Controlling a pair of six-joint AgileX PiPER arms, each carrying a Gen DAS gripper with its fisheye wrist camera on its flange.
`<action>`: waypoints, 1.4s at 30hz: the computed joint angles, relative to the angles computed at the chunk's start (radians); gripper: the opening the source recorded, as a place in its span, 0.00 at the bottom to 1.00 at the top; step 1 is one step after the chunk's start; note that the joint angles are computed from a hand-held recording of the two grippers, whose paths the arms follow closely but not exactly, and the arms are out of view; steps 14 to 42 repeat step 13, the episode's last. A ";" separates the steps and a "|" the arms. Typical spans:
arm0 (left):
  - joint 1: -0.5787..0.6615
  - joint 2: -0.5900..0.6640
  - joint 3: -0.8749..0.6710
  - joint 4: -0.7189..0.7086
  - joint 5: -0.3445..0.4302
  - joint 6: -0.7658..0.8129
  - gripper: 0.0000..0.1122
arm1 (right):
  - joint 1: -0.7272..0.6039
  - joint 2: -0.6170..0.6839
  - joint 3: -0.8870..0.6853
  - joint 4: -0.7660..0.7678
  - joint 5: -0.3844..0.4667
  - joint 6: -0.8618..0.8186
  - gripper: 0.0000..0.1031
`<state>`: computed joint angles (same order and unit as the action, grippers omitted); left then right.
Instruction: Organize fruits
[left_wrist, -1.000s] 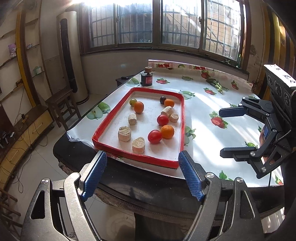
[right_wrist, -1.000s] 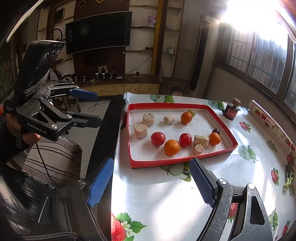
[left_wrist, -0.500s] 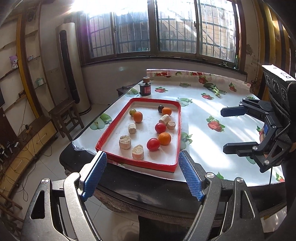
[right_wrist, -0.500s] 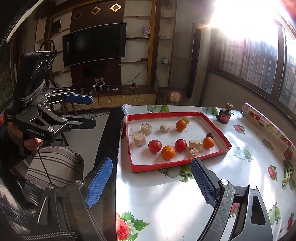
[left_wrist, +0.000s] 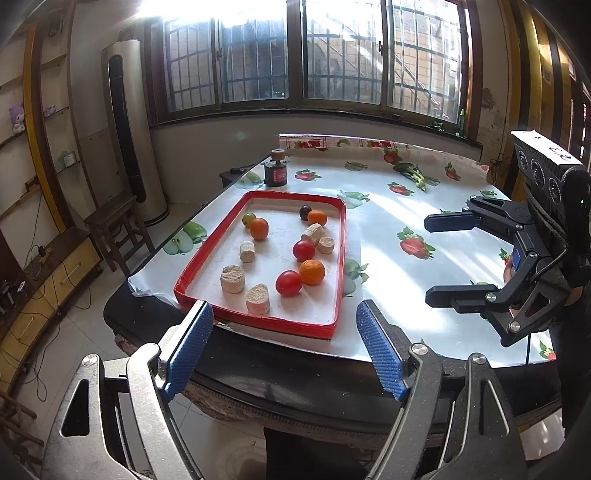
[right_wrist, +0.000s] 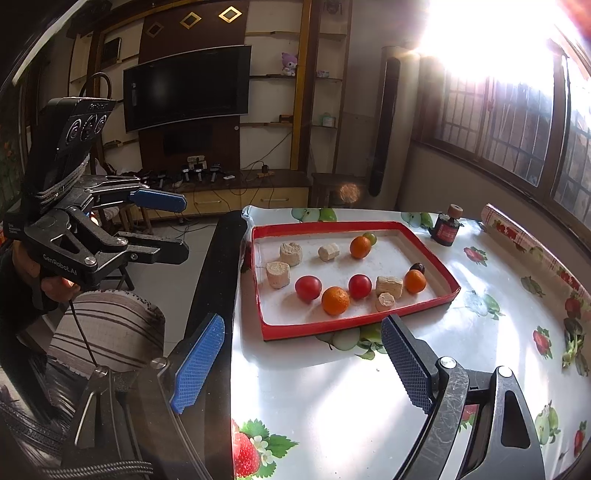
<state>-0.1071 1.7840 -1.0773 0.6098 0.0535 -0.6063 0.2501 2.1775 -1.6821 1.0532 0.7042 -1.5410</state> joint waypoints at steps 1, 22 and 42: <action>0.000 0.000 0.002 0.060 -0.002 -0.060 0.71 | 0.000 0.002 -0.004 -0.001 0.003 0.003 0.85; -0.014 0.017 -0.029 -0.042 0.032 0.041 0.71 | 0.008 0.014 -0.023 -0.020 0.011 0.028 0.85; -0.014 0.017 -0.029 -0.042 0.032 0.041 0.71 | 0.008 0.014 -0.023 -0.020 0.011 0.028 0.85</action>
